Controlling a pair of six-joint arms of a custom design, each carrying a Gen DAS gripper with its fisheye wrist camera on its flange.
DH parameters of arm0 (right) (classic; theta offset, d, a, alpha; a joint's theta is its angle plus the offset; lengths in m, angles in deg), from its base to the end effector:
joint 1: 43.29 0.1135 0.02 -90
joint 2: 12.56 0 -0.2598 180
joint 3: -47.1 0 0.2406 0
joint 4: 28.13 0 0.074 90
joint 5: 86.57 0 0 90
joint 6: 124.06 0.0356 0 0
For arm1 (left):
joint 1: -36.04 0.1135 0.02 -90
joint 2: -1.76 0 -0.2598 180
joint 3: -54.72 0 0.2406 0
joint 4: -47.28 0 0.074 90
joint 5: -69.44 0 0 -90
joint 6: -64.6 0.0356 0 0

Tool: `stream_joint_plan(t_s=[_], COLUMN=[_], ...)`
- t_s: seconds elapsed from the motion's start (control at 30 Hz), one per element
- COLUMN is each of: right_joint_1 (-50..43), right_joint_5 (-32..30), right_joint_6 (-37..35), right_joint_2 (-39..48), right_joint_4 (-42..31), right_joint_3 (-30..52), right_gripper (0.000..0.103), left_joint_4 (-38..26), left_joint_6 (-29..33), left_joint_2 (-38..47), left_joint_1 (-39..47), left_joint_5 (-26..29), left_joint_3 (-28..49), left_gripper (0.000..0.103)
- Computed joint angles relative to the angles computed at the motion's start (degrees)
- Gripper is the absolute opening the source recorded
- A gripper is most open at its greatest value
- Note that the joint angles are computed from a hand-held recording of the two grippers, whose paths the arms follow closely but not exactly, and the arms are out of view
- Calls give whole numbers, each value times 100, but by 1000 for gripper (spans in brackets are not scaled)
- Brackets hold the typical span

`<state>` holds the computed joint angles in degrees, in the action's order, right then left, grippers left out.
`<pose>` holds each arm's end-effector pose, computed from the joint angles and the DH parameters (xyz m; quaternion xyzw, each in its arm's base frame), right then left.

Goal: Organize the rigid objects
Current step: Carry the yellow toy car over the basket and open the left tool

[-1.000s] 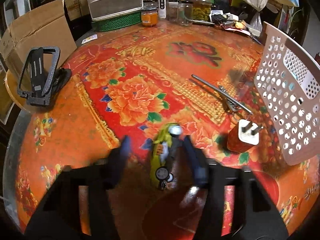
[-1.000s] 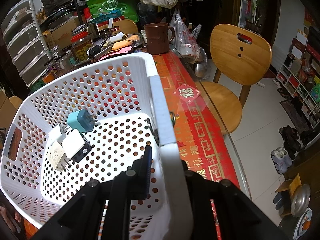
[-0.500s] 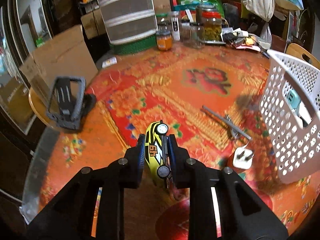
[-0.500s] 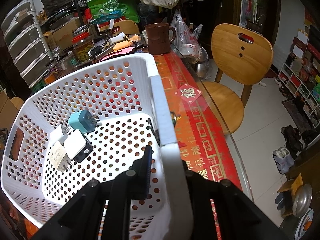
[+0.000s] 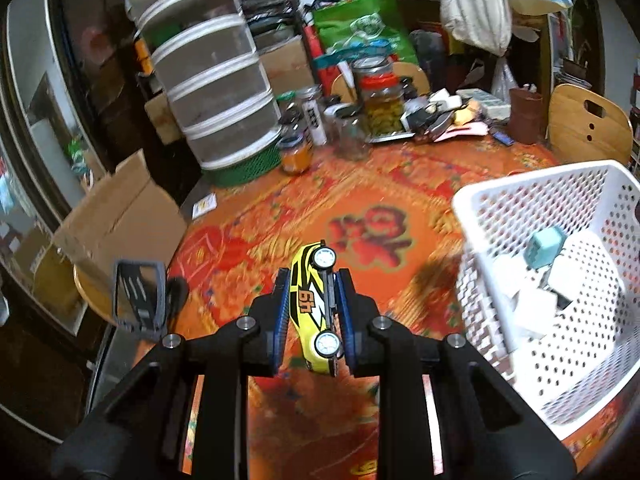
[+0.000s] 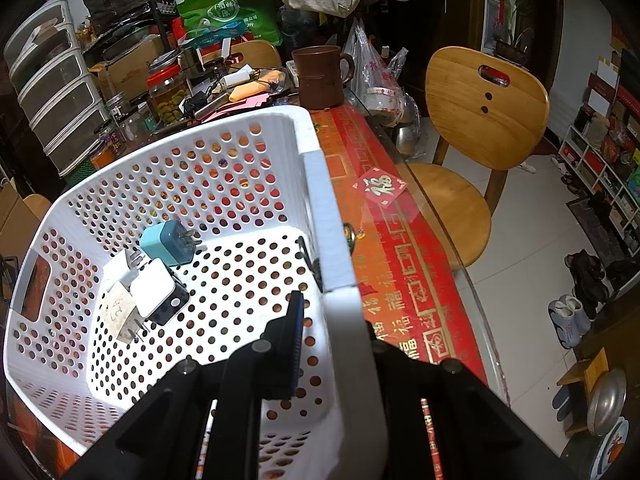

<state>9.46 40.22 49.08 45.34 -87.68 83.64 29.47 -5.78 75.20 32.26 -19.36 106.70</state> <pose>0.0909 0.0844 0.1447 0.2721 0.9063 -0.0484 0.3198 0.2541 -0.0175 0.2051 0.1876 0.8839 0.0497 0.4256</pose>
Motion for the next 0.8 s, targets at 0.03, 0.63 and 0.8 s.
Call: stream_joint_plan(t_s=[0.03, 0.63, 0.8], right_joint_1=[-3, -2, 0], right_joint_5=[-3, 5, 7], right_joint_6=[-9, -28, -28], right_joint_2=[-7, -17, 28], right_joint_4=[-1, 39, 80], right_joint_3=[-2, -13, 1], right_gripper=[13, 14, 14], left_joint_4=[-103, -782, -826], left_joint_6=[-65, -755, -958], left_joint_2=[-146, -390, -43], left_joint_1=[-200, -2474, -3110], left_joint_5=[-96, -1405, -1683], left_joint_3=[32, 486, 617], left_gripper=[20, 20, 20])
